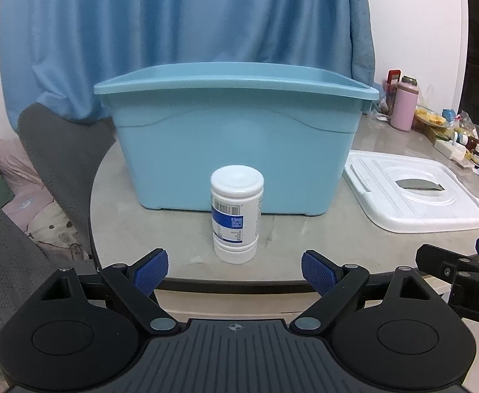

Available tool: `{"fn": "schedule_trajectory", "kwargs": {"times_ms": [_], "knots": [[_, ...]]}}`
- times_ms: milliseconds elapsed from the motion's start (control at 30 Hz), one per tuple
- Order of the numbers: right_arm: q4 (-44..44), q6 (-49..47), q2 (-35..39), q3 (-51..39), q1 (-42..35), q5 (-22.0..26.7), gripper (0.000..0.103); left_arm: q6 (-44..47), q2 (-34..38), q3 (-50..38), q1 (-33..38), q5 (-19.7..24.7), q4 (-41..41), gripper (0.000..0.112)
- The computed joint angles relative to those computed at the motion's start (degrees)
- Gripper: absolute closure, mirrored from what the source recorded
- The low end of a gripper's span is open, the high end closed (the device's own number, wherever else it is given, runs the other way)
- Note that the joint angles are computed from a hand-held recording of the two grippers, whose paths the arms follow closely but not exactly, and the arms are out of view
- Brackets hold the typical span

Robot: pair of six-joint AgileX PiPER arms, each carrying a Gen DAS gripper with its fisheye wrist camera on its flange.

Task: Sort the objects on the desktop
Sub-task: 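Withdraw both tools and move the left tool toward the remaining white pill bottle, then grasp the remaining white pill bottle with the left tool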

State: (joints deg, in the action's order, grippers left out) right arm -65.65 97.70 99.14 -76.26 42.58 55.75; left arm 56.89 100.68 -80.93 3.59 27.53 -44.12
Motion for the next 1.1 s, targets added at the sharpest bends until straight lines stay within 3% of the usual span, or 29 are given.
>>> {"fn": "schedule_trajectory", "kwargs": {"times_ms": [433,967,1000,1033,1067,1100], "knots": [[0.83,-1.64,0.87,-0.69,-2.82,-2.03,0.013,-7.14,5.41,-6.27,-2.51,-0.38,5.75,0.022],[4.96,-8.88,4.27,-5.21,-9.55,-6.73,0.013,-22.57,18.51,-23.67,-6.57,2.65,19.12,0.025],[5.26,-9.35,4.51,-5.56,-9.89,-6.96,0.013,-23.40,19.38,-24.88,-6.78,2.79,19.90,0.026],[5.58,-9.81,4.74,-5.93,-10.20,-7.16,0.013,-23.55,20.01,-25.73,-6.88,2.76,19.99,0.049],[5.90,-10.27,4.96,-6.30,-10.50,-7.35,0.013,-24.07,20.58,-26.68,-7.02,2.91,20.61,0.065],[6.24,-10.69,5.18,-6.68,-10.77,-7.53,0.013,-24.73,21.10,-27.68,-7.07,3.34,21.16,0.064]]}}
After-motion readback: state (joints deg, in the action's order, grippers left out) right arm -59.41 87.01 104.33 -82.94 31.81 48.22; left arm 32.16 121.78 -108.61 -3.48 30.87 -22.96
